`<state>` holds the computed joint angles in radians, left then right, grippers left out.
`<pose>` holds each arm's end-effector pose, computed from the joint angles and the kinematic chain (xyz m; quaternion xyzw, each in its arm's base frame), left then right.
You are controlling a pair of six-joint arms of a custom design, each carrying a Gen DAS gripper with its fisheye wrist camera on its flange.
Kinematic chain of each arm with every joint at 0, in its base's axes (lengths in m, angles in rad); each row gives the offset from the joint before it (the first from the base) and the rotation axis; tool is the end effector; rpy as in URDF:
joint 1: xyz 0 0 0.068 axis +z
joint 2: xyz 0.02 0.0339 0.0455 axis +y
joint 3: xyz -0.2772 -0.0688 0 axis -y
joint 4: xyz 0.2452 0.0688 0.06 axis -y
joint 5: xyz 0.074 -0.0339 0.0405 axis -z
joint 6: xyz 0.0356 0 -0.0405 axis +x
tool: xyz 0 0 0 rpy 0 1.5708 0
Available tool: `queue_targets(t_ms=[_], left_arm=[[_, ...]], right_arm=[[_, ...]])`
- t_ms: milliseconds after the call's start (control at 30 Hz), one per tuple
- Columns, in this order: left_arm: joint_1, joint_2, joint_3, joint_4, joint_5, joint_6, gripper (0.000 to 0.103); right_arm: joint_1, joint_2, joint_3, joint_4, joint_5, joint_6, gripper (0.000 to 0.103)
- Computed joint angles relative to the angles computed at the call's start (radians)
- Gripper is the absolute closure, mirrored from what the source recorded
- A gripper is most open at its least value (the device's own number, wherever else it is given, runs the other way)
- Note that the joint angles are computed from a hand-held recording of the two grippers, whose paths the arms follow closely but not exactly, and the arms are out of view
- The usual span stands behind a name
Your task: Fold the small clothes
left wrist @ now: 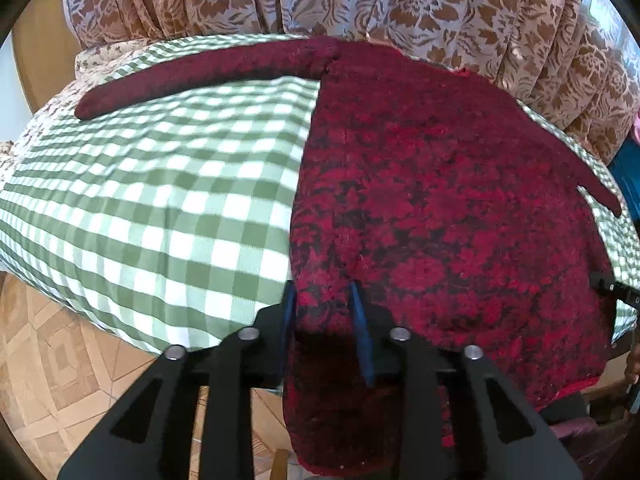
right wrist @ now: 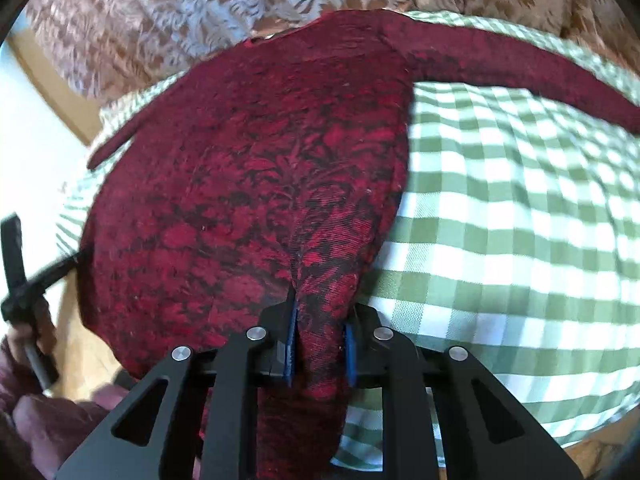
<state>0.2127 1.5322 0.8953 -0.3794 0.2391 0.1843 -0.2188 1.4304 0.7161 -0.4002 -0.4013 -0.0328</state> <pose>0.2943 0.0549 0.2006 0.0191 0.9553 -0.0589 0.2890 0.2498 -0.0413 0.1768 0.0438 0.9546 0.1648 0.2442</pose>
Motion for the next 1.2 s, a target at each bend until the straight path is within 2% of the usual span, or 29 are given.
queue_targets(t_ms=[33,67,100,200,300,367,567,800,867,933,967,1067,1200], left_arm=[[0.006,-0.015,0.009,0.001,0.012,-0.019,0.067],[0.008,-0.028,0.016,0.005,0.022,-0.032,0.059],[0.001,-0.046,0.019,0.02,0.024,-0.051,0.058],[-0.057,-0.064,0.033,0.055,-0.006,-0.082,0.057],[-0.148,-0.043,0.049,0.095,-0.037,-0.092,0.053],[-0.199,-0.018,0.06,0.105,-0.038,-0.101,0.053],[-0.335,0.095,0.138,0.106,-0.102,-0.148,0.053],[-0.38,0.193,0.222,0.081,-0.199,-0.21,0.035],[-0.381,0.205,0.233,0.081,-0.209,-0.218,0.034],[-0.384,0.221,0.251,0.081,-0.221,-0.222,0.033],[-0.385,0.231,0.258,0.081,-0.227,-0.222,0.031],[-0.395,0.241,0.26,0.088,-0.247,-0.22,0.029],[-0.404,0.241,0.249,0.112,-0.269,-0.199,0.029]], right_arm=[[-0.019,0.008,0.01,-0.01,-0.034,0.004,0.076],[-0.035,0.012,0.018,-0.021,-0.061,0.002,0.064],[-0.062,0.021,0.033,-0.047,-0.095,-0.009,0.055],[-0.151,0.014,0.052,-0.068,-0.155,-0.011,0.043],[-0.263,0.034,0.081,-0.043,-0.235,0.043,0.039],[-0.358,0.081,0.113,0.033,-0.254,0.137,0.039],[-0.522,0.318,0.28,0.225,-0.197,0.4,0.039],[-0.58,0.608,0.597,0.233,-0.144,0.576,0.047],[-0.57,0.671,0.684,0.216,-0.106,0.597,0.05],[-0.553,0.735,0.797,0.147,-0.069,0.575,0.058],[-0.537,0.767,0.87,0.082,-0.034,0.554,0.065],[-0.526,0.804,0.959,-0.008,0.002,0.498,0.086],[-0.496,0.769,0.976,-0.021,0.037,0.438,0.091]])
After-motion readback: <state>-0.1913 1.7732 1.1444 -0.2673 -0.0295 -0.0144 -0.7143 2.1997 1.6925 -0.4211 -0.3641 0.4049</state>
